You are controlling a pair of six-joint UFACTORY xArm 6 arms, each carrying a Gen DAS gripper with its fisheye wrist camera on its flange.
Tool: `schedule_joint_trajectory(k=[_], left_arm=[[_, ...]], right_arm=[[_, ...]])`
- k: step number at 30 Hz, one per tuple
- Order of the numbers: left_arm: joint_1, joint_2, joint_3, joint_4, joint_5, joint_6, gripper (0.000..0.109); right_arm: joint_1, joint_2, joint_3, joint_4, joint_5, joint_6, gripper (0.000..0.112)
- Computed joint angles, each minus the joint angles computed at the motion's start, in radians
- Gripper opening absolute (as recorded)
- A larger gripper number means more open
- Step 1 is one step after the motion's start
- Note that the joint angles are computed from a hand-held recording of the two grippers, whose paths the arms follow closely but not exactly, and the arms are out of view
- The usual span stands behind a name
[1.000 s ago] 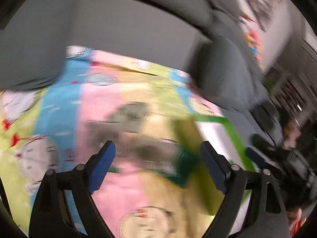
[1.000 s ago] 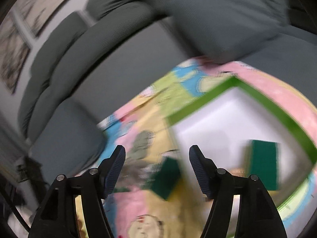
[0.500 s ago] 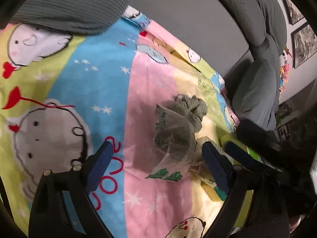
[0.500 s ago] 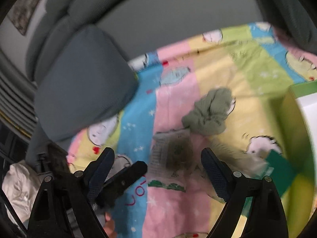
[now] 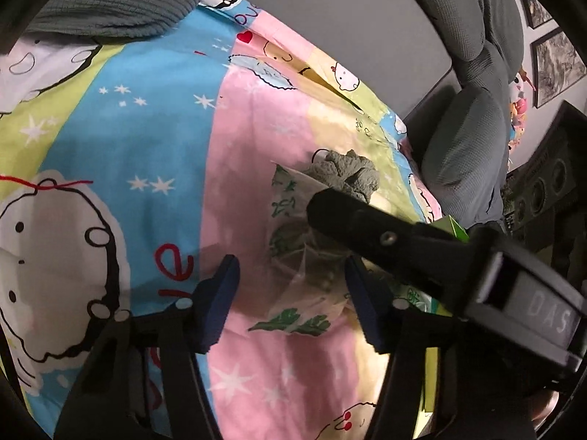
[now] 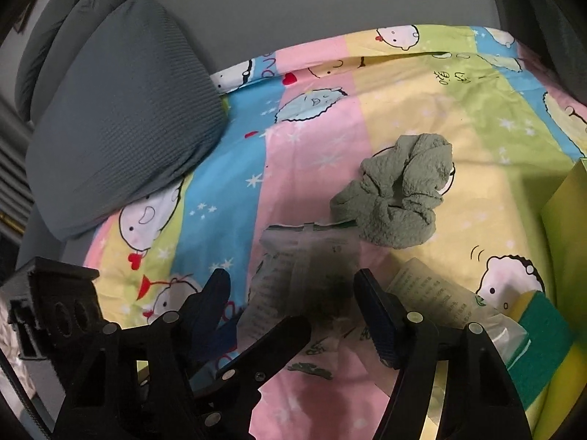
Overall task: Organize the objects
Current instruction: 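Move the right gripper to a clear printed bag and grasp it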
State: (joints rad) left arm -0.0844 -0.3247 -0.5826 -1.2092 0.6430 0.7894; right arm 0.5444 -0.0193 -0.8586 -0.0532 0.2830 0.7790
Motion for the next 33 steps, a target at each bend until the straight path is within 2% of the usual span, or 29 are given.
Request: schedule_joint_trajectory(k=[3,6,7,9,15,19,25,33], left_arm=[[0.012,-0.004,-0.001,-0.028,0.039,0.045,0.042],[-0.003,-0.014,0.003,-0.013,0.024,0.059,0.04],[-0.006,-0.018,0.006,-0.006,0.022,0.061,0.038],[-0.007,-0.028,0.01,-0.002,0.023,0.063,0.036],[-0.028,-0.083,0.037,0.034,-0.034,0.065,0.036],[-0.041,-0.137,0.063,0.05,-0.073,0.075,0.035],[-0.068,-0.241,0.11,0.061,-0.131,0.092,0.034],[-0.135,-0.353,0.157,0.102,-0.21,0.068,0.034]], right_arm=[[0.003,0.004,-0.001,0.053,0.002,-0.039,0.072],[0.007,0.011,-0.012,0.022,0.017,-0.022,0.07],[0.007,0.016,-0.019,-0.006,0.03,-0.003,0.063],[0.008,0.018,-0.022,-0.031,0.037,0.02,0.06],[0.02,-0.004,0.022,0.075,-0.062,-0.074,0.059],[0.032,-0.023,0.041,0.082,-0.111,-0.071,0.059],[0.032,-0.087,0.087,-0.112,-0.175,0.097,0.059],[-0.006,-0.178,0.123,-0.533,-0.204,0.477,0.059]])
